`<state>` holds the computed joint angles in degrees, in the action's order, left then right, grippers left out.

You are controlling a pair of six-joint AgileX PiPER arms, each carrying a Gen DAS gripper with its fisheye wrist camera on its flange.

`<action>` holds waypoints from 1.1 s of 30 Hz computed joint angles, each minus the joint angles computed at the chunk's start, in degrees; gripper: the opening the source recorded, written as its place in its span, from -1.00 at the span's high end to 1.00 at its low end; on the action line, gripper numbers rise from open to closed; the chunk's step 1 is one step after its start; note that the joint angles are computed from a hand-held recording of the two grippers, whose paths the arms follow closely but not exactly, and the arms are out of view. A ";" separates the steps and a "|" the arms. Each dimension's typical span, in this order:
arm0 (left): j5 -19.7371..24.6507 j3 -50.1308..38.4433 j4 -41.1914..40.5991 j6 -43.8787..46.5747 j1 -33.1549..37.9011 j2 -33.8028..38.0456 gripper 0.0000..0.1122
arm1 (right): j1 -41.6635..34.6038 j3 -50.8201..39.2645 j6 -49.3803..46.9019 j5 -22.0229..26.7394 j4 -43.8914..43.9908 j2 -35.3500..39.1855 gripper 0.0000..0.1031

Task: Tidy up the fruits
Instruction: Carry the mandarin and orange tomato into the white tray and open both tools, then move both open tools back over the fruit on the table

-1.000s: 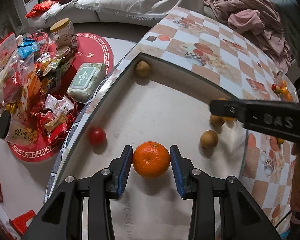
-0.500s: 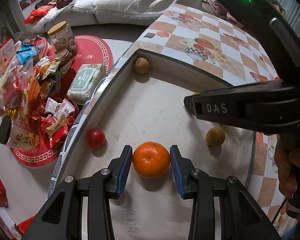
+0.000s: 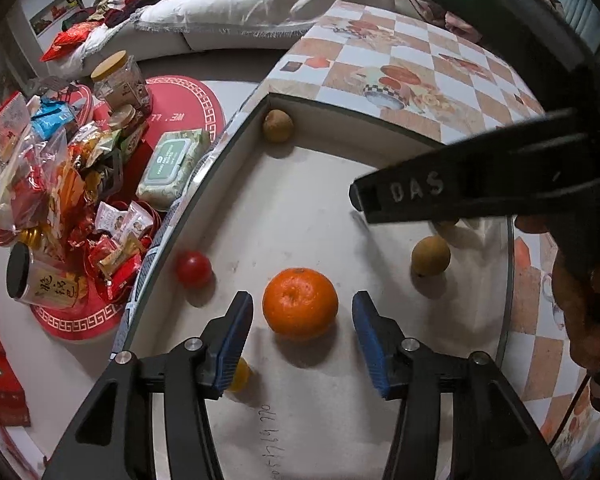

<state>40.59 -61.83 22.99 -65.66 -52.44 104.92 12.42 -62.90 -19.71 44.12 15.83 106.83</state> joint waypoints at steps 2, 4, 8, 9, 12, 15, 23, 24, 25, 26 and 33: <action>0.08 0.06 -0.56 0.40 0.01 -0.14 0.05 | -0.95 -0.12 -0.83 0.80 1.41 -0.23 0.00; 0.58 -0.15 -0.98 1.00 -0.06 -0.06 -0.10 | -1.72 0.28 -1.55 1.01 2.23 -1.15 -0.22; 1.54 0.15 1.05 -1.37 -0.94 -0.85 -0.47 | -2.30 0.98 -1.97 1.15 3.33 -3.12 -0.27; 1.85 -0.07 0.50 -0.80 -0.84 -0.78 -0.47 | -2.58 1.19 -2.07 1.30 3.72 -3.80 -0.33; 2.14 -0.30 -0.76 0.44 -0.42 -0.55 -0.47 | -3.54 1.88 -1.99 1.36 4.12 -6.20 -0.46; 2.95 -0.81 -1.96 1.29 -0.20 -0.32 -0.47 | -4.48 2.31 -1.02 1.69 3.99 -8.53 -0.55; 7.07 -3.59 -3.66 2.39 -0.49 0.53 -0.47 | -8.48 5.99 -0.79 3.59 3.07 -14.69 -0.63; 7.55 -4.07 -3.68 2.47 -0.68 0.56 -0.47 | -9.55 6.96 -1.11 3.76 3.11 -15.68 -0.63; 8.30 -4.85 -3.76 2.70 -0.95 0.70 -0.47 | -10.38 7.42 -1.31 4.08 3.10 -16.16 -0.64; 8.58 -5.27 -3.77 3.03 -1.01 0.74 -0.47 | -11.91 8.39 -1.82 4.54 3.32 -17.01 -0.64; 13.21 -13.95 -3.86 6.40 -4.00 3.95 -0.47 | -24.75 14.62 -6.34 6.76 3.49 -21.94 -0.64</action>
<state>53.80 -75.78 19.13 -59.26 -56.43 108.87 -12.33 -48.27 -26.05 50.88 19.32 84.89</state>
